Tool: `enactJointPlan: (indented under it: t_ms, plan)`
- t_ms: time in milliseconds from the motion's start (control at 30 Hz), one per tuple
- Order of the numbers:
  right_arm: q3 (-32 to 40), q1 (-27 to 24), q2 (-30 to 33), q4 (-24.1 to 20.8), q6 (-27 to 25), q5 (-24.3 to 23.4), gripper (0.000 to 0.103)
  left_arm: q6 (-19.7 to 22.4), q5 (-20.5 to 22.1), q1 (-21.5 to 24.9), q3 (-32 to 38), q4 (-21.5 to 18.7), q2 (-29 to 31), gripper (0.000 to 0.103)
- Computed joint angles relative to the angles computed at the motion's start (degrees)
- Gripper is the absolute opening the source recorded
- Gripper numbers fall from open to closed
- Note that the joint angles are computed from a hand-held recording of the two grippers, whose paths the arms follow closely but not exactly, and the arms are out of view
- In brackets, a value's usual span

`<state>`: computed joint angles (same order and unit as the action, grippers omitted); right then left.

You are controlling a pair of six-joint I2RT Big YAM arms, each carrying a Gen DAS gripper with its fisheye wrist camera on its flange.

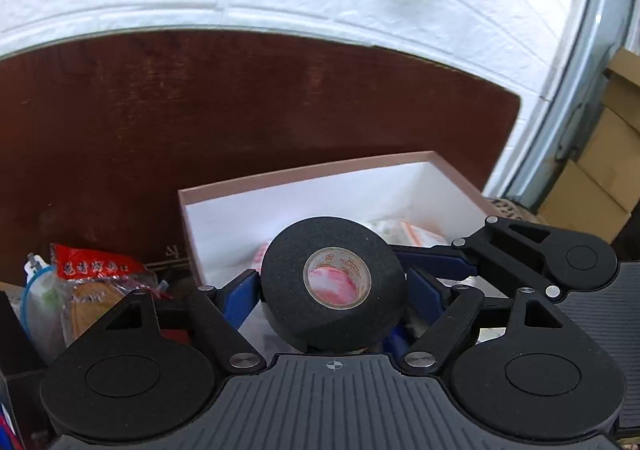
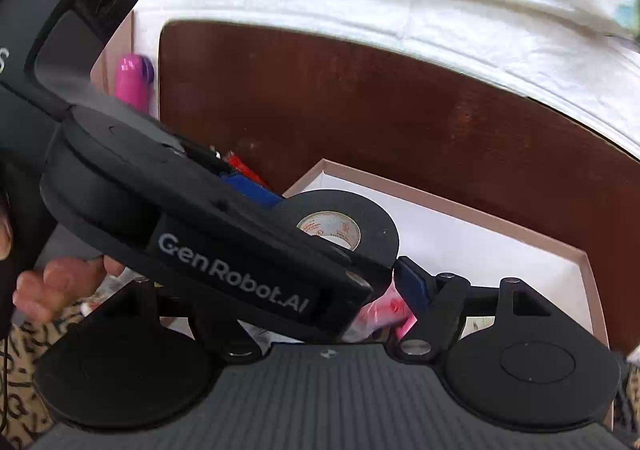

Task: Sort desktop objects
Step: 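Open the left gripper to drop the tape roll into the box, then withdraw the left gripper from the box back toward the clutter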

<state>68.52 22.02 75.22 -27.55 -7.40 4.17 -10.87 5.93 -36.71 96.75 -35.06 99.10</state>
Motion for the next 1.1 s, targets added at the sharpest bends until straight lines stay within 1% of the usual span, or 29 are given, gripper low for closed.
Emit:
enactJointPlan:
  t_ms: [67,100,133,167,200,233,267,300,333,400,500,700,867,900,1000,1100]
  plan:
    - [1.7,-0.77,1.9,-0.5,0.26,-1.62,0.078,-0.76,0.04,0.76,1.57,-0.57,1.48,0.082]
    - [2.27,-0.91,2.6,-0.53,0.42,-1.92,0.078,-0.92,0.04,1.07,2.15,-0.65,2.03,0.09]
    - [2.84,-0.82,3.29,-0.63,0.43,-1.58,0.078,-1.52,-0.79,1.24,2.24,-0.42,2.21,0.093]
    - [3.17,-0.53,3.79,-0.69,0.13,-0.56,0.081,-2.22,-1.16,1.4,1.7,0.42,1.86,0.093]
    - [2.94,-0.29,3.77,-0.3,-0.33,0.12,0.085,-2.62,-0.74,1.67,0.71,1.6,1.23,0.1]
    - [2.44,-0.04,3.52,0.26,-0.75,0.76,0.094,-2.42,0.04,1.92,0.18,1.79,0.73,0.103]
    - [1.96,0.26,3.22,0.45,-1.29,1.63,0.096,-1.88,1.35,2.18,-1.16,3.21,-0.1,0.103]
    - [1.62,0.49,2.97,0.38,-1.63,2.46,0.096,-0.85,2.36,2.31,-2.48,4.67,-0.87,0.103]
    - [1.19,0.71,2.66,0.29,-1.65,3.25,0.096,0.13,2.17,2.23,-3.62,5.82,-1.58,0.103]
    - [0.41,0.9,1.93,-0.15,-0.4,4.16,0.096,0.97,0.35,1.75,-5.12,6.92,-2.5,0.103]
    - [-0.46,1.23,0.82,-1.61,2.67,5.36,0.098,1.74,0.34,1.35,-6.24,6.68,-3.28,0.103]
    - [-1.86,2.13,-1.62,-4.16,8.69,8.49,0.101,1.16,-0.34,0.32,-8.74,7.6,-5.33,0.103]
    - [-4.52,3.86,-5.58,-5.98,14.05,10.21,0.102,0.58,-2.09,-0.81,-11.31,8.02,-8.04,0.103]
    - [-4.11,3.03,-4.58,-5.14,14.25,9.34,0.102,0.55,-2.42,-1.05,-11.98,8.17,-8.71,0.103]
    - [-5.04,4.0,-6.02,-5.25,16.94,9.77,0.103,0.02,-3.58,-1.86,-13.47,7.93,-10.4,0.103]
    - [-4.15,5.12,-5.11,-4.66,18.93,10.76,0.103,-1.83,-4.69,-2.68,-14.77,6.55,-12.06,0.103]
